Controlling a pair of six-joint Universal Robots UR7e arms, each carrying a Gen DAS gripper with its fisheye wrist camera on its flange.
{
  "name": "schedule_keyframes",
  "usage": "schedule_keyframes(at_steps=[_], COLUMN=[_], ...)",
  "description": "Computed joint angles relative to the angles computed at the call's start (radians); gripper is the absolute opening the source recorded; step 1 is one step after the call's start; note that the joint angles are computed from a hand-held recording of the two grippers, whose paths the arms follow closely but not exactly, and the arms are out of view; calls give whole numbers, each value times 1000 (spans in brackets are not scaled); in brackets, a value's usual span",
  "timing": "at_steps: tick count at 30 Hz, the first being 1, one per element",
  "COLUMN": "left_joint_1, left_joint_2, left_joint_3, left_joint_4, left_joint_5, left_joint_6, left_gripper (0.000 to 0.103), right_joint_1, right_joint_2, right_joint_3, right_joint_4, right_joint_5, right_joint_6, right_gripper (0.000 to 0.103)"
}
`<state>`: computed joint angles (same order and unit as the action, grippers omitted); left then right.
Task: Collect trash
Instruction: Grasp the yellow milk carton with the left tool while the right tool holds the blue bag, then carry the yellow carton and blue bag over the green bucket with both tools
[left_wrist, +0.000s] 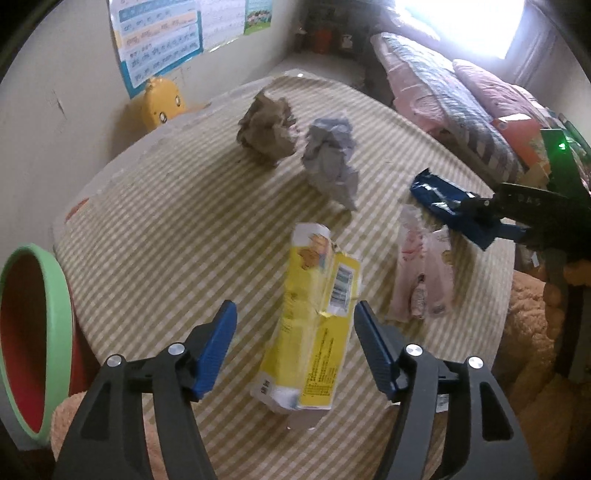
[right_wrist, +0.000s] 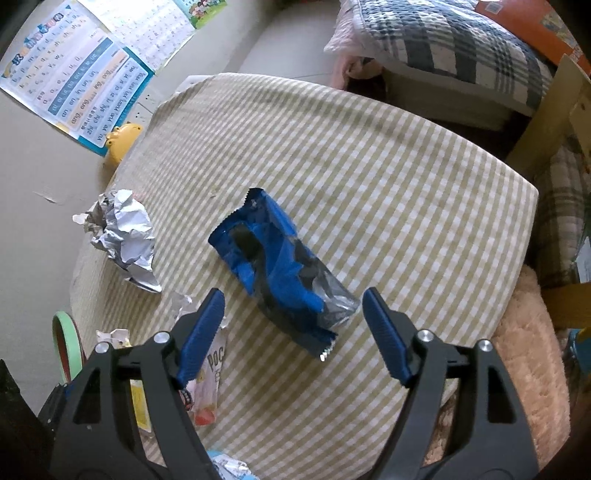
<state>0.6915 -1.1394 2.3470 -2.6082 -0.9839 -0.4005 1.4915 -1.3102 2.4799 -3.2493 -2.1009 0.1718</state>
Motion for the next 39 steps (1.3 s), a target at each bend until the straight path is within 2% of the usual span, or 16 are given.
schedule_keyframes(at_steps=[11,13,14,15,16,18,19,23,25,26,30,39], left_joint_1=[-3,-1,-4,-8,-8,-6,-6,-32,-50,-55,-84,-121], left_joint_2=[57,66,66,64,59,43,31,-2,-14,-18,-57,-200], left_joint_3=[-4,-11,-8,-4,-2,6,14,43,54,57,79,124], left_joint_4=[-28,-8,-8,-7,-4,-17,-34,-71,-85,-88,-102,-69], left_joint_5=[-36,-42,-39,-28,-21,-5,6,67,87,91,108,132], left_joint_6=[27,15,9,1,-6,-27,-45,-65,-60,-58,-47,-79], left_gripper=[60,47,45,37,25,19,14,14,14,14,14,14], right_joint_1=[22,25,27,30,32,39,43,71,84,86,90,167], right_joint_2=[40,40,40,40,43,46,48,58,59,54,29,20], right_joint_3=[-15,-13,-13,-13,-14,-16,-16,-12,-6,-1,28,76], right_joint_4=[-14,-15,-16,-19,-21,-22,-27,-86,-119,-131,-179,-290], right_joint_5=[-14,-12,-8,-5,-5,-5,-4,-22,-29,-23,10,-50], right_joint_6=[-32,-36,-40,-45,-48,-58,-66,-103,-121,-128,-142,-135], right_gripper=[75,74,69,61,58,40,36,15,11,4,4,4])
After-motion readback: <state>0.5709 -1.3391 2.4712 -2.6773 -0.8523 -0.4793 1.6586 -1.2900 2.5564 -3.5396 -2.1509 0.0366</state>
